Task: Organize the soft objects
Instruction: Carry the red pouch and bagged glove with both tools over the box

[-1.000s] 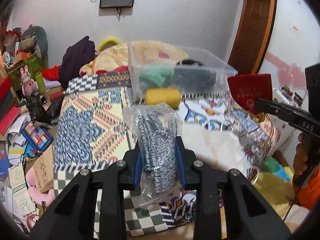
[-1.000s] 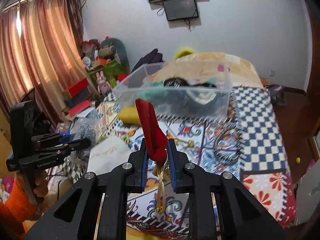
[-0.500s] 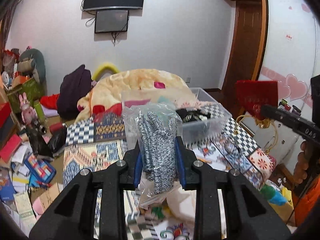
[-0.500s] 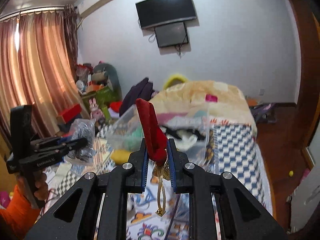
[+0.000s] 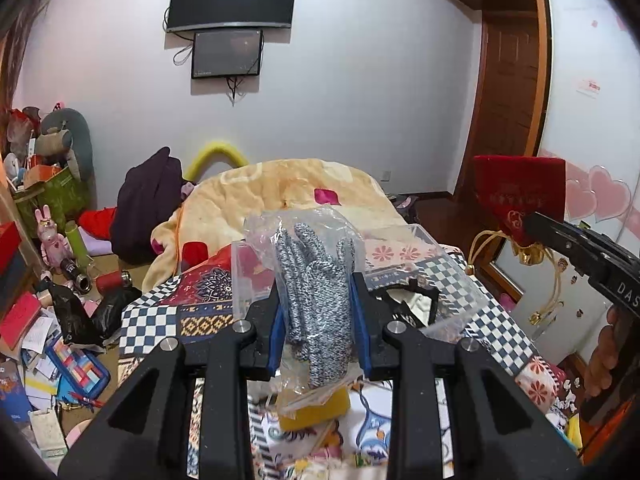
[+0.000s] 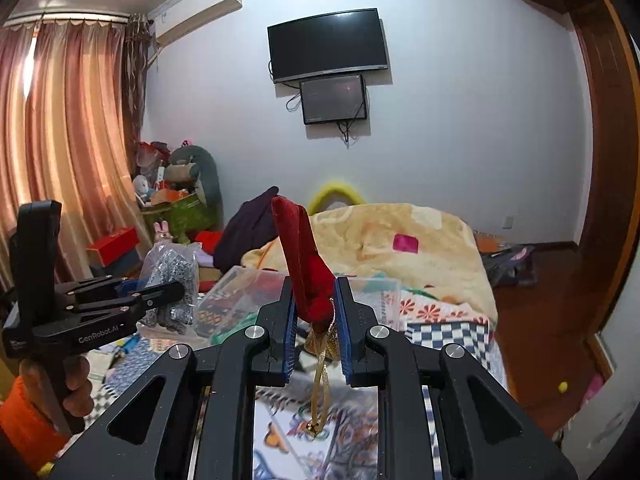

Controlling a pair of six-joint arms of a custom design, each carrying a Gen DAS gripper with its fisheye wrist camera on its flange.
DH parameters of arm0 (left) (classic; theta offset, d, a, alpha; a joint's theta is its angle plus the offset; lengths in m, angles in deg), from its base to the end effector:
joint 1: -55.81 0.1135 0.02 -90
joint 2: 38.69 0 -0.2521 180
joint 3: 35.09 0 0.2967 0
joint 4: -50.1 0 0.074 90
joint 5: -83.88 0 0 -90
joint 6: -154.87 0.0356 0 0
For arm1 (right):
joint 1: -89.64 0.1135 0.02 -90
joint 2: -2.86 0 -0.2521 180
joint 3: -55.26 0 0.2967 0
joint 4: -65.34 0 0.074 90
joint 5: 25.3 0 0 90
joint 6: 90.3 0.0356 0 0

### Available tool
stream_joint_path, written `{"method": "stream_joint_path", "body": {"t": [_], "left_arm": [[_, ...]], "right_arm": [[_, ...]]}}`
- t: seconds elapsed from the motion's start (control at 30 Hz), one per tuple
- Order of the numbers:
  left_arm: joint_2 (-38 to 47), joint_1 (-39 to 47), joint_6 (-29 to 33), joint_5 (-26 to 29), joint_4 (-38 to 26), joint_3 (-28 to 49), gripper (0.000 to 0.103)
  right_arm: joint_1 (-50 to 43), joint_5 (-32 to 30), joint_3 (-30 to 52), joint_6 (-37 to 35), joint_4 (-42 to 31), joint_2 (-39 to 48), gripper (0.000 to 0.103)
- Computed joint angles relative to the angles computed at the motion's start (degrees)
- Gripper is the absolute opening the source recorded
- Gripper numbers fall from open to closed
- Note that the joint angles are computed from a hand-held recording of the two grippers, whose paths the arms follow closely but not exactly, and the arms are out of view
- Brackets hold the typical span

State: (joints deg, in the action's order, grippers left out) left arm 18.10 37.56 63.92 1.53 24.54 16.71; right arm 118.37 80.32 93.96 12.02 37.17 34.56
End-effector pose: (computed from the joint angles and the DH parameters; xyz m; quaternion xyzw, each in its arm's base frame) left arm 0.2565 -0.0896 0.2431 0.1630 0.8517 -0.1396 0.4781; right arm 0.1808 0.0882 0.2430 -0.0406 0.8199 0.0913 0.5637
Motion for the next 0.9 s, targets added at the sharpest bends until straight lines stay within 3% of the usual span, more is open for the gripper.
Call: {"method": "stream_joint_path", "body": {"t": [0.43, 0.73, 0.9], "left_arm": [[21.3, -1.5, -0.5, -2.5, 4.0, 10.0, 0.029], [28.1, -2.4, 0.2, -3.0, 2.4, 14.0, 0.029], [29.6, -2.5, 0.6, -3.4, 0.8, 14.9, 0.03]], "right_arm": [[-5.4, -1.9, 5.1, -3.2, 9.3, 19.9, 0.016], [-6.9, -3.3, 9.7, -5.4, 8.5, 32.1, 0.016], [-7.8, -6.5, 10.8, -5.6, 5.6, 33.4, 0.018]]}}
